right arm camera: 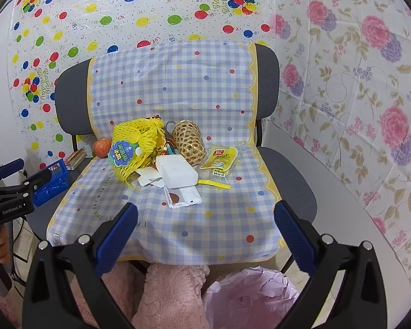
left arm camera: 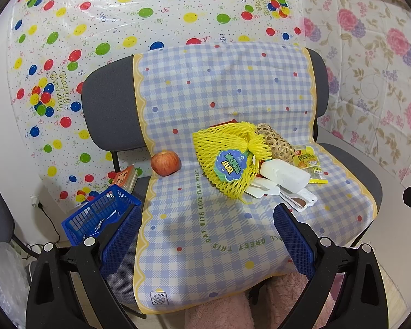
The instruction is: Collect trash
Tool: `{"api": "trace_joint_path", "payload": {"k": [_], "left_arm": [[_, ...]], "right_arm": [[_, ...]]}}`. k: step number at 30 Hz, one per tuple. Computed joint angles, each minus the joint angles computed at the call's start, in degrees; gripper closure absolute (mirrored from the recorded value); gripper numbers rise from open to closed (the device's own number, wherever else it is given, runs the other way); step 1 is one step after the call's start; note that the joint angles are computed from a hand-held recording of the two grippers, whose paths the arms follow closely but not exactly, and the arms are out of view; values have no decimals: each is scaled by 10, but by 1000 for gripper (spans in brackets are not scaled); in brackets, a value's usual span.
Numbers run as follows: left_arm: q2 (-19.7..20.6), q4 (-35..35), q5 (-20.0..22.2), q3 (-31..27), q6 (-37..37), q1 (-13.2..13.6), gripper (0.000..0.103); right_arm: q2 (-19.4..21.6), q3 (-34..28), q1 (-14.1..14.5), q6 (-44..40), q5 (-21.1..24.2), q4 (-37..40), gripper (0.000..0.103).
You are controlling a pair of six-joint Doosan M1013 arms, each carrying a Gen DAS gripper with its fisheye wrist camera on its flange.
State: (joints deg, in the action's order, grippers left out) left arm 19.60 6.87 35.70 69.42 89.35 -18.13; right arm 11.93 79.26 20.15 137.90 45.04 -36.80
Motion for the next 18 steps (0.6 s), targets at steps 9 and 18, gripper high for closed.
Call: {"api": "trace_joint_path", "payload": {"k": [9, 18], "left_arm": [[6, -2, 2, 0, 5, 3, 8], [42, -51, 23, -38, 50, 11, 8]], "right_arm": [[8, -1, -7, -5, -7, 6, 6], [31, -8, -24, -5, -47, -2, 6]]}}
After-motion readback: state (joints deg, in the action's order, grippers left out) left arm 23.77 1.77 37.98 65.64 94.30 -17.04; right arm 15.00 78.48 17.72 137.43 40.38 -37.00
